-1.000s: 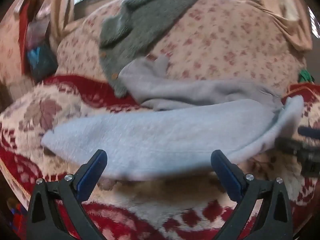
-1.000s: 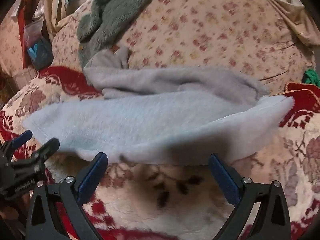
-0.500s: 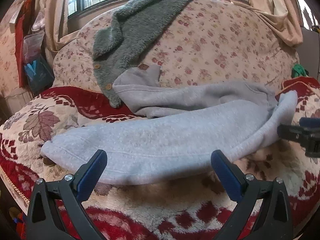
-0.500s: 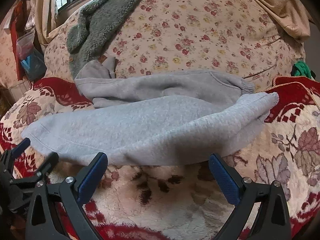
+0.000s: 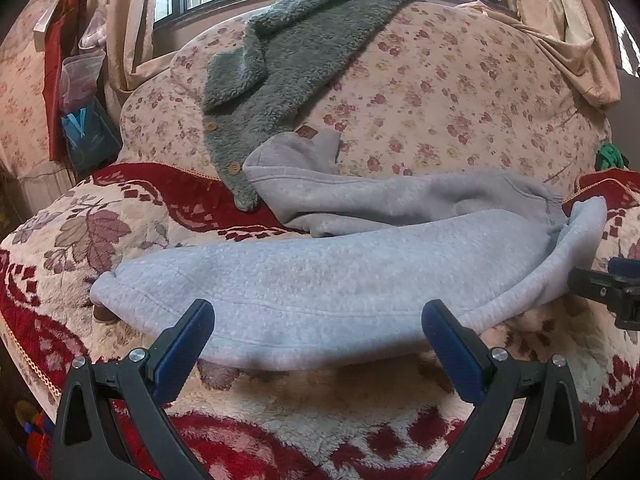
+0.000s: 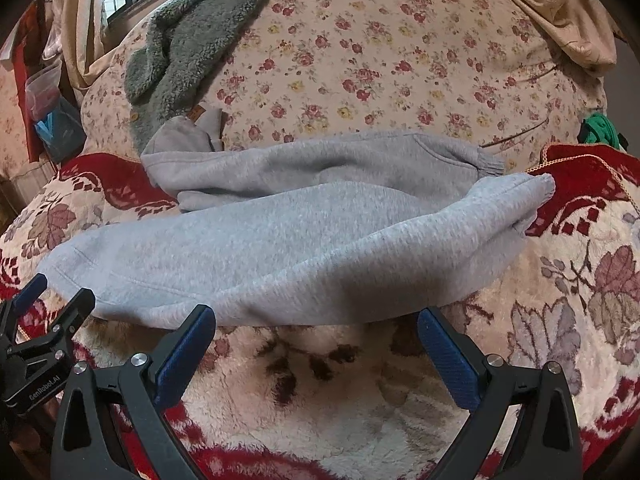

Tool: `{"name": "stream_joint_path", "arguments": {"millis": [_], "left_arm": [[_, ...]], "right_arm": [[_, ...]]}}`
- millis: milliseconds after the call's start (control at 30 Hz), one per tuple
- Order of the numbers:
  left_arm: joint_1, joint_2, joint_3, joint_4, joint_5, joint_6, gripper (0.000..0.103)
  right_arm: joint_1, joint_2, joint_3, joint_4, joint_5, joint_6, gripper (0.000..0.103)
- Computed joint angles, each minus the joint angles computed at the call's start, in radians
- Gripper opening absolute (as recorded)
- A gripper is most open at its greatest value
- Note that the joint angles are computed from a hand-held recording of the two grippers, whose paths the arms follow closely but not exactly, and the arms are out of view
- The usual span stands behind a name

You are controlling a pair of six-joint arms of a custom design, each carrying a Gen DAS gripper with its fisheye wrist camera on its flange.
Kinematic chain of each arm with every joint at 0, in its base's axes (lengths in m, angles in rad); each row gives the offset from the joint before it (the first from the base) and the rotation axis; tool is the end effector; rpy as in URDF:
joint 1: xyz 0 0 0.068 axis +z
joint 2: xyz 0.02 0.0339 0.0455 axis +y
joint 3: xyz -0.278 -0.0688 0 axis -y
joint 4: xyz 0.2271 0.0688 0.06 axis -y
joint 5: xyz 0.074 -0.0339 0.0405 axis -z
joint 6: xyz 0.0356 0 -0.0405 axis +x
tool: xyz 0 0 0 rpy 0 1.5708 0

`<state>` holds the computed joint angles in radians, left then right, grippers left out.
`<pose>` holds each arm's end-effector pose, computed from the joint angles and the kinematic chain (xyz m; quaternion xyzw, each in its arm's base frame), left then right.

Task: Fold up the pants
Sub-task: 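Move both grippers open toward the grey sweatpants on the sofa, then grasp the cuffed leg end of the grey sweatpants with the right gripper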

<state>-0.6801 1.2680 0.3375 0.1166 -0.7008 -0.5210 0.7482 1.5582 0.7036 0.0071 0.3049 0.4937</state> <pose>0.1625 -0.1019 0.1590 -0.0571 0.8801 0.0671 0.4666 0.2142 0.1842 0.1786 -0.0640 0.9238 0.0879 0.3671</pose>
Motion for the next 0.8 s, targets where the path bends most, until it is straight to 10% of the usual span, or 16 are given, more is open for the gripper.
{"name": "stream_joint_path", "arguments": {"millis": [467, 800], "left_arm": [[0.066, -0.057, -0.02, -0.016, 0.022, 0.012, 0.103], [0.415, -0.226, -0.071, -0.095, 0.19, 0.005, 0.103]], "right_arm": [[-0.021, 0.031, 0.016, -0.016, -0.025, -0.023, 0.103], [-0.248, -0.007, 0.011, -0.025, -0.13, -0.078, 0.103]]}}
